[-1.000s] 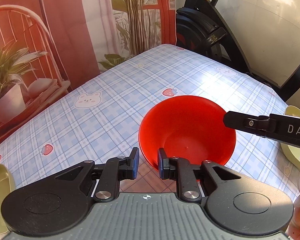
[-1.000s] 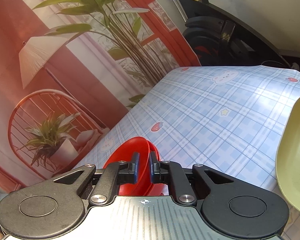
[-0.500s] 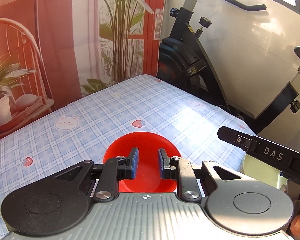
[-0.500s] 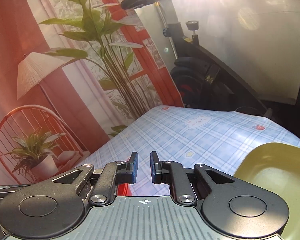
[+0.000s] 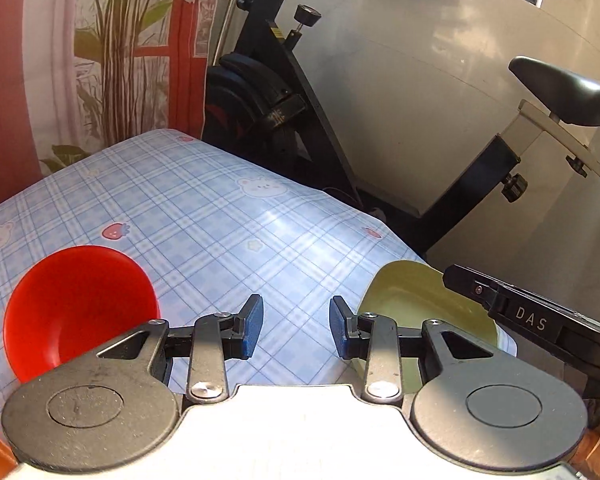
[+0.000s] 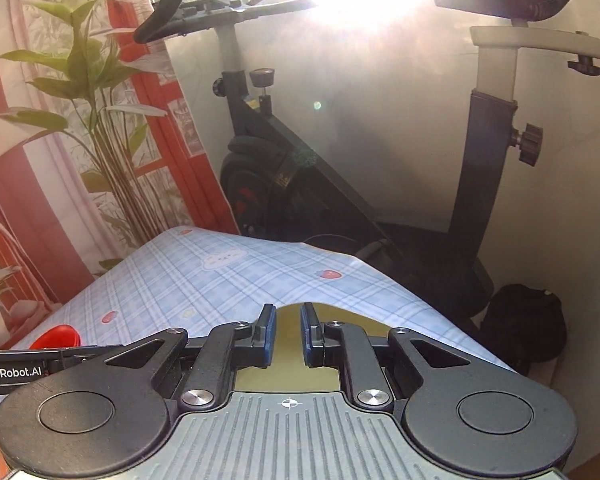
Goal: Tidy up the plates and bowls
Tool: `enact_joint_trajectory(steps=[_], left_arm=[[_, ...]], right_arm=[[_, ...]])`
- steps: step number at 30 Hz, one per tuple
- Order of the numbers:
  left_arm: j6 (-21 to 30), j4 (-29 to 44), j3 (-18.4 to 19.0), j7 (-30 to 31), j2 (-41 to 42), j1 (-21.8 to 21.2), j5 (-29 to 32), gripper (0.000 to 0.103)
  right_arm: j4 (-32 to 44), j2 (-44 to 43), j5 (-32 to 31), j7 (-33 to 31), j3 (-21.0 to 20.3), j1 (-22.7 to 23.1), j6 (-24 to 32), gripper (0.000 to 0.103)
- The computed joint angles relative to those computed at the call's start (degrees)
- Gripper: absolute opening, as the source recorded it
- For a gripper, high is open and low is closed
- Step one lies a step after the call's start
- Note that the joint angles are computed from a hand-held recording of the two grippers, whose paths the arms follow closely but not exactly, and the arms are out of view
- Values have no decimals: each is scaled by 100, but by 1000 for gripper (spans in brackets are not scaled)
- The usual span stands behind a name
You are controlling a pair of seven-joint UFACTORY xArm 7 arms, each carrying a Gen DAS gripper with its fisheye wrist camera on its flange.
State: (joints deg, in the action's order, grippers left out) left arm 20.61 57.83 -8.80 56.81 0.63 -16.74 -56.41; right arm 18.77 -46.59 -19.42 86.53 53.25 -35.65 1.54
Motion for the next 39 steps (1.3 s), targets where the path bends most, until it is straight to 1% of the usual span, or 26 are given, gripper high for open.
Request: enact_joint_trajectory(steps=[4,8,13,17,20,22,23,24,26,27,29,32,36,39], left_arm=[[37,-8,-109,-153,172,-67,-12,38],[31,-79,-194,-207,248,-102,18,38],[-28,-114,-264,-36,305,-120,-89,38],[-18,-150,-294,24,315,-112,-228,37],[94,-126,-302,-54,360,-126,-174,37],[77,-142,-314,-117,376,-150,-30,33],[56,-155,-321,-148,379,-158,17,28],[70,-157,-324,-162,385,-154,25,26],[159,-155,-333,-52,378,-119,-141,20],[149,-171,-333,-42,362,-120,-165,20],[86,-249,-321,-28,292,-133,-159,19],[114,-364,-251,-217,157,-130,-72,16],[172,-569,-105,-274,-213,-120,-135,16],[201,-732,65,-302,-518,-136,-173,16]], right_arm=[[-337,-167,-59,-43,-289,375,339,14],[-561,-321,-196,48,-489,628,545,16],[-709,-401,-385,282,-624,823,825,17],[-816,-238,-526,403,-767,854,587,17],[-833,-88,-537,421,-792,810,402,17],[-854,-47,-508,435,-756,774,336,16],[-868,-26,-486,435,-757,772,323,13],[-889,-7,-464,437,-765,771,282,12],[-959,18,-414,423,-786,758,90,7],[-968,28,-372,392,-794,774,43,6],[-944,35,-310,268,-839,840,50,6],[-917,7,-217,114,-919,947,28,6],[-806,48,-95,-79,-1094,1182,99,6],[-630,79,-26,-166,-1146,1308,155,6]])
